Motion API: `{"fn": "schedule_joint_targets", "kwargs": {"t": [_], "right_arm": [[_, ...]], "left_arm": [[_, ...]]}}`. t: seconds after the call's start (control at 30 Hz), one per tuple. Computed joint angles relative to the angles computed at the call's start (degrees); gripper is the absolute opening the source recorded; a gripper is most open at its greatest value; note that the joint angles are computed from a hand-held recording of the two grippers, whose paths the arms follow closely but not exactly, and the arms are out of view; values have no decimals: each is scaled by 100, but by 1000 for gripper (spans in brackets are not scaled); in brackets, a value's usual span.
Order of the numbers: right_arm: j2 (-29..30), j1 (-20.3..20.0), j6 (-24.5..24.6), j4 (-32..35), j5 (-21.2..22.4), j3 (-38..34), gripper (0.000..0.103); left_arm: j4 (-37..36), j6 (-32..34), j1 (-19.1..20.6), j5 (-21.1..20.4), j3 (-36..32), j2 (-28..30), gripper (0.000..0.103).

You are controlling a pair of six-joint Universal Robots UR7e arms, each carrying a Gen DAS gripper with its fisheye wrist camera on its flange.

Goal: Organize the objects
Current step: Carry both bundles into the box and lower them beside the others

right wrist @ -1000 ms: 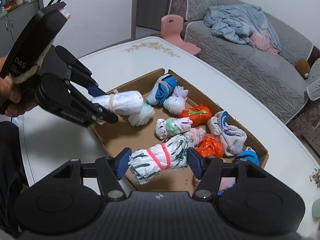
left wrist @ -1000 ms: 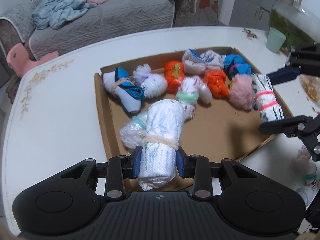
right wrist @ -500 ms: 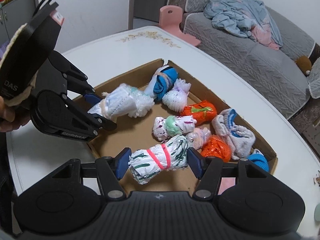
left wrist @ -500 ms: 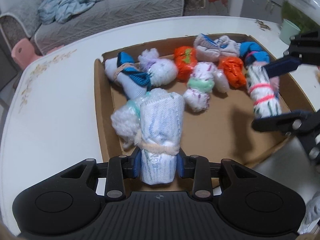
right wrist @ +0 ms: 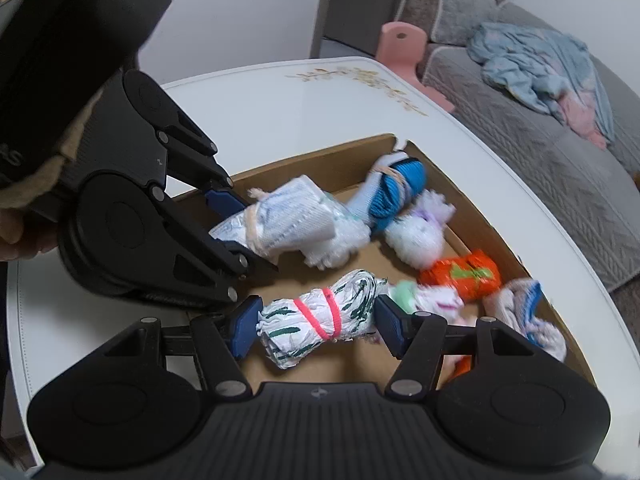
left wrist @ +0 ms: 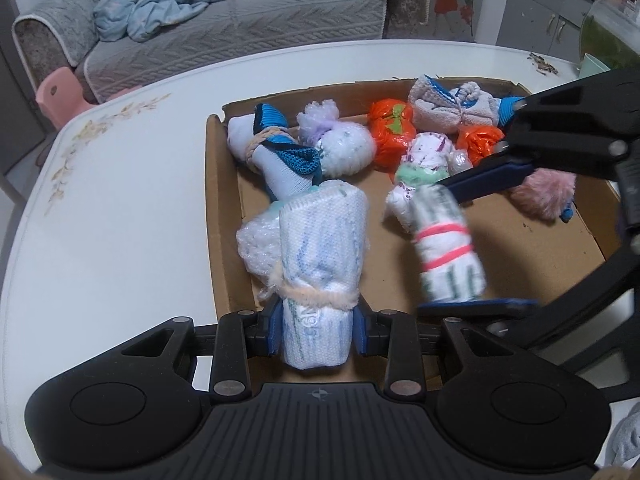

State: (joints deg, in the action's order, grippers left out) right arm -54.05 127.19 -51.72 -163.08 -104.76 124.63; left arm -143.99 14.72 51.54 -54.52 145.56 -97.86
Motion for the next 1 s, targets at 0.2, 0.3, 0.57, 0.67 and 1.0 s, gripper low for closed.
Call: {"fn": "schedule_joint_targets", "kwargs": {"t": [0.2, 0.3, 0.57, 0.67, 1.0], "right_arm": [[172, 95, -228, -110, -119, 15, 58], [170, 108, -233, -132, -166, 36, 58], [152, 123, -242, -152, -183, 59, 60], [159, 120, -238, -201, -208, 62, 63], [-57, 55, -135, -18, -130, 66, 80]], "left_arm": [[-34, 103, -57, 154, 21, 15, 40], [12, 66, -80, 169, 12, 22, 40], [3, 23, -155, 255, 78, -33, 41], [14, -32, -164, 257, 81, -42, 42], [74, -157, -363, 357, 178, -269, 60]]}}
